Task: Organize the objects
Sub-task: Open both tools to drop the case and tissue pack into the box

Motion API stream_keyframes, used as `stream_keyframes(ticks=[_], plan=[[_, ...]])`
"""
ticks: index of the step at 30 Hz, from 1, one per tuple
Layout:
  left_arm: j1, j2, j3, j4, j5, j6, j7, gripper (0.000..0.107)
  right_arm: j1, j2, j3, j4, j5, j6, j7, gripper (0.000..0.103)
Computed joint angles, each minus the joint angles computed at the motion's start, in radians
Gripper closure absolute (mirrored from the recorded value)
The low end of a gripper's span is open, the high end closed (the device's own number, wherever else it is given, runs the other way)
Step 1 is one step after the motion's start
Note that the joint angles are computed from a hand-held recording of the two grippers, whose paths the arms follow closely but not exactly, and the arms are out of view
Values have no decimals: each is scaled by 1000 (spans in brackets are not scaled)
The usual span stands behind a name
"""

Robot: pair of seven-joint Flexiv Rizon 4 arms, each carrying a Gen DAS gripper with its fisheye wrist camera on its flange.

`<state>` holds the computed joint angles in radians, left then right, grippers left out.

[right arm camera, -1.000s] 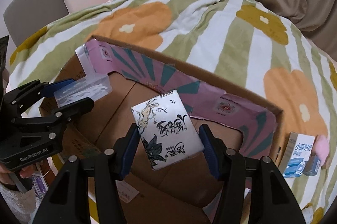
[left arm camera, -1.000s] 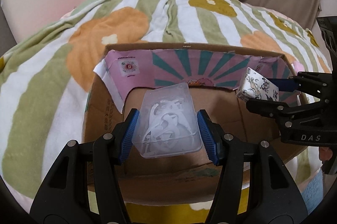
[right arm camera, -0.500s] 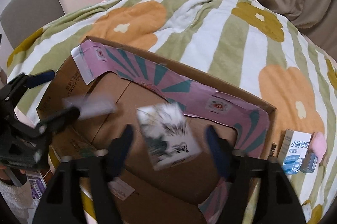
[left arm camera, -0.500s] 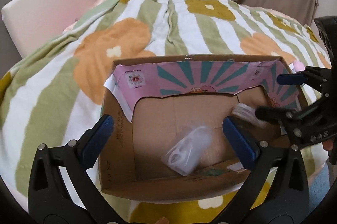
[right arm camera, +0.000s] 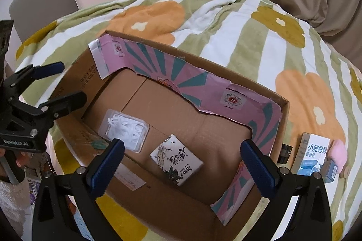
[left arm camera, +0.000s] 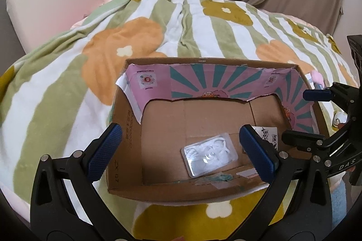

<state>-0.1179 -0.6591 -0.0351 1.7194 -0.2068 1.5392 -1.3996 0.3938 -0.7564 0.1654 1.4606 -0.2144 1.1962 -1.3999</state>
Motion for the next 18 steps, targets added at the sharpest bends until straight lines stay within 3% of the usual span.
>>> stream_keyframes(ticks=[5, 11, 14, 18], plan=[[24, 17, -35, 24, -11, 6, 7, 4, 28, 21, -40, 39, -27, 37, 37, 1], [-26, 35, 19, 27, 8, 12, -20, 4, 32, 39, -50, 76, -49, 83, 70, 1], [-31, 41, 18, 32, 7, 22, -32, 4, 83, 61, -129, 121, -101, 110, 147, 1], [-50, 42, 28, 22, 10, 14, -52, 4, 101, 87, -178, 175, -160, 174, 214, 1]])
